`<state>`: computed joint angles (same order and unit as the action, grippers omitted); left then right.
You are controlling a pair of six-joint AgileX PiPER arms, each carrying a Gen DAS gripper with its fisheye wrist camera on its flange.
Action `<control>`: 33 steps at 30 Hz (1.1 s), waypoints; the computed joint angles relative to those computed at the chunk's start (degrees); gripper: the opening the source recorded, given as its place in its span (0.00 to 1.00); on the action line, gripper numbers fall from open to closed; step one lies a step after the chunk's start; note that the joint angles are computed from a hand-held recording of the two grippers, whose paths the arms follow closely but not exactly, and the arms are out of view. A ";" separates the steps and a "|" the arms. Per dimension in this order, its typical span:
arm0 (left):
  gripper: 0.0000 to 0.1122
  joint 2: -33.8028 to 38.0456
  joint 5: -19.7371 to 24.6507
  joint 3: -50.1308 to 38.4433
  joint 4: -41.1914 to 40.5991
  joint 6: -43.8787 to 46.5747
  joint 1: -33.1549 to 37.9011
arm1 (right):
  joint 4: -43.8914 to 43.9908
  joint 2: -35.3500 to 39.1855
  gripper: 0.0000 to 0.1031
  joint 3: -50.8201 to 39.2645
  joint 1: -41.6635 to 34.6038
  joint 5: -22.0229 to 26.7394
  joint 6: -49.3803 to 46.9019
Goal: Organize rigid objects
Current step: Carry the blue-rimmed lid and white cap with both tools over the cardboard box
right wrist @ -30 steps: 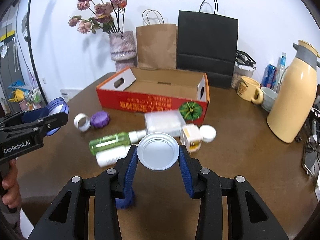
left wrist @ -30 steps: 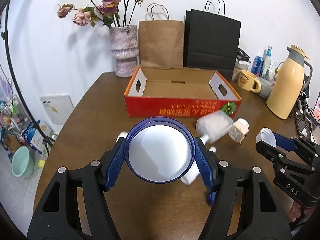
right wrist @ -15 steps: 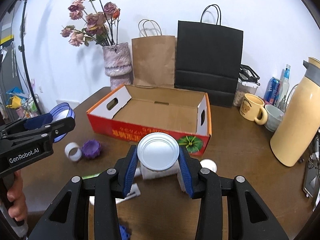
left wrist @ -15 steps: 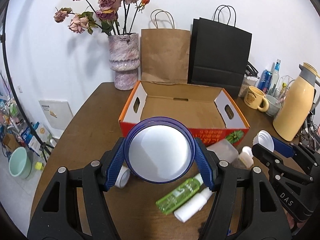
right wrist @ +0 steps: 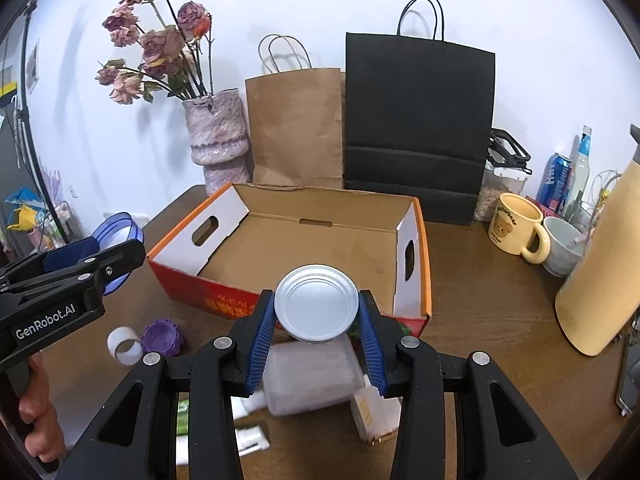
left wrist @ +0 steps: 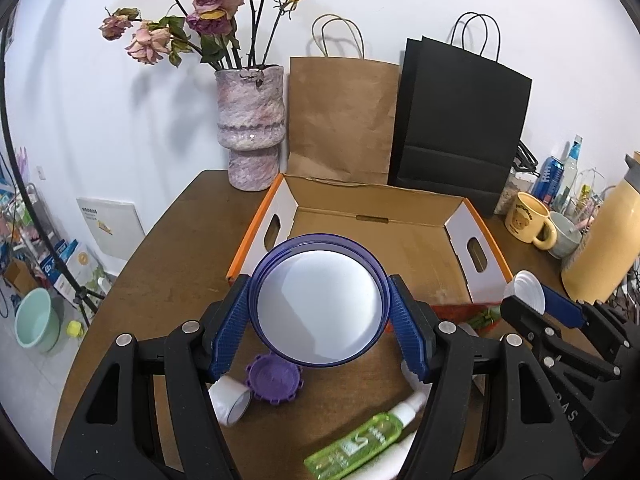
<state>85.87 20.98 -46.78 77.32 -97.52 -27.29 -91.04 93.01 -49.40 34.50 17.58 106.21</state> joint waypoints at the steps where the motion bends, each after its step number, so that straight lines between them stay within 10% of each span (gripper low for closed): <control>1: 0.56 0.68 -0.19 -0.66 0.11 -0.16 0.20 | 0.31 0.64 0.44 -0.58 -0.47 -0.49 -0.46; 33: 0.56 25.22 1.93 -29.47 -21.91 24.32 7.22 | 47.33 22.46 0.44 -30.71 -9.25 -2.81 -55.78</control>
<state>111.09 22.90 -76.25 55.41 -73.20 -20.07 -43.70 115.47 -80.11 25.25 14.78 50.43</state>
